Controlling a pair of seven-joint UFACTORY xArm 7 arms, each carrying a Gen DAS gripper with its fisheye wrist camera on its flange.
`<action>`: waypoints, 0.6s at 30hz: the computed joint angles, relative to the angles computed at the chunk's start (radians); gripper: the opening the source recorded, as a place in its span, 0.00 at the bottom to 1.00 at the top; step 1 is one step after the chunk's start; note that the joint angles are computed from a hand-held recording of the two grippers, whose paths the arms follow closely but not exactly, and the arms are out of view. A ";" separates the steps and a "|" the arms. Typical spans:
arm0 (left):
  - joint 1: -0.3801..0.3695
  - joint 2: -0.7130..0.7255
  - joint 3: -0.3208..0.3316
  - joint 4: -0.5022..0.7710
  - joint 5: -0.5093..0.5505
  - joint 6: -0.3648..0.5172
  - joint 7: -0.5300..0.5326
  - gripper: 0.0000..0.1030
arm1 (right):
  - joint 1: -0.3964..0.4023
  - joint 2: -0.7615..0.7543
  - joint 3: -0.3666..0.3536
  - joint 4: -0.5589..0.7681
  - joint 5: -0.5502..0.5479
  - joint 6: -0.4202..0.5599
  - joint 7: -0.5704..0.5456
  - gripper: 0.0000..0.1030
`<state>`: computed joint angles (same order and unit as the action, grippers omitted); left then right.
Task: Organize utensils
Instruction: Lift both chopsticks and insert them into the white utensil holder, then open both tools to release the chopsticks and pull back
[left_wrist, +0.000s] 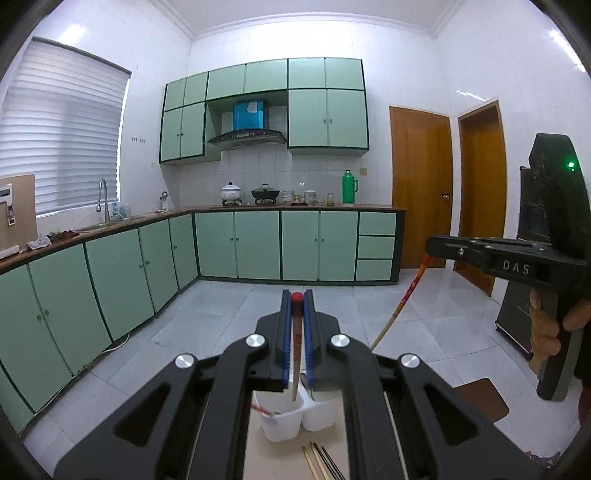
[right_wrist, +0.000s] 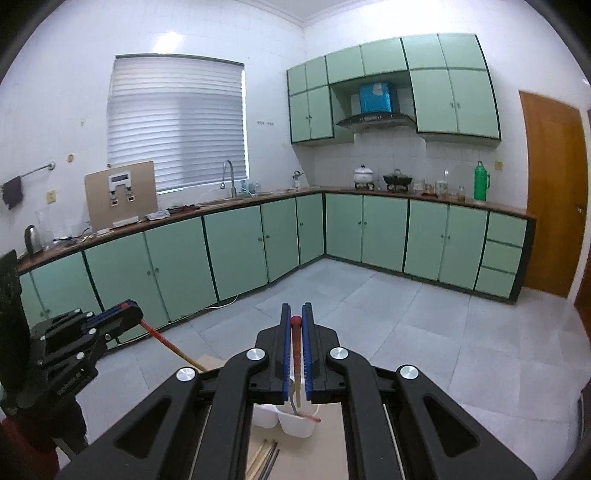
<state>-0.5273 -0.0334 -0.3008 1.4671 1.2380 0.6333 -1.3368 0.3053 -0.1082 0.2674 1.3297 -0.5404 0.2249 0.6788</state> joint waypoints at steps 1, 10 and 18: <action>0.002 0.017 0.002 0.011 0.004 0.000 -0.005 0.05 | -0.014 0.020 0.010 0.016 -0.047 0.003 0.038 0.05; -0.026 0.158 0.095 0.063 -0.081 -0.044 0.041 0.05 | 0.066 0.209 -0.062 0.129 -0.087 0.039 0.064 0.06; -0.034 0.104 0.126 -0.009 -0.092 -0.052 0.012 0.22 | 0.112 0.156 -0.140 0.063 -0.135 0.011 0.145 0.29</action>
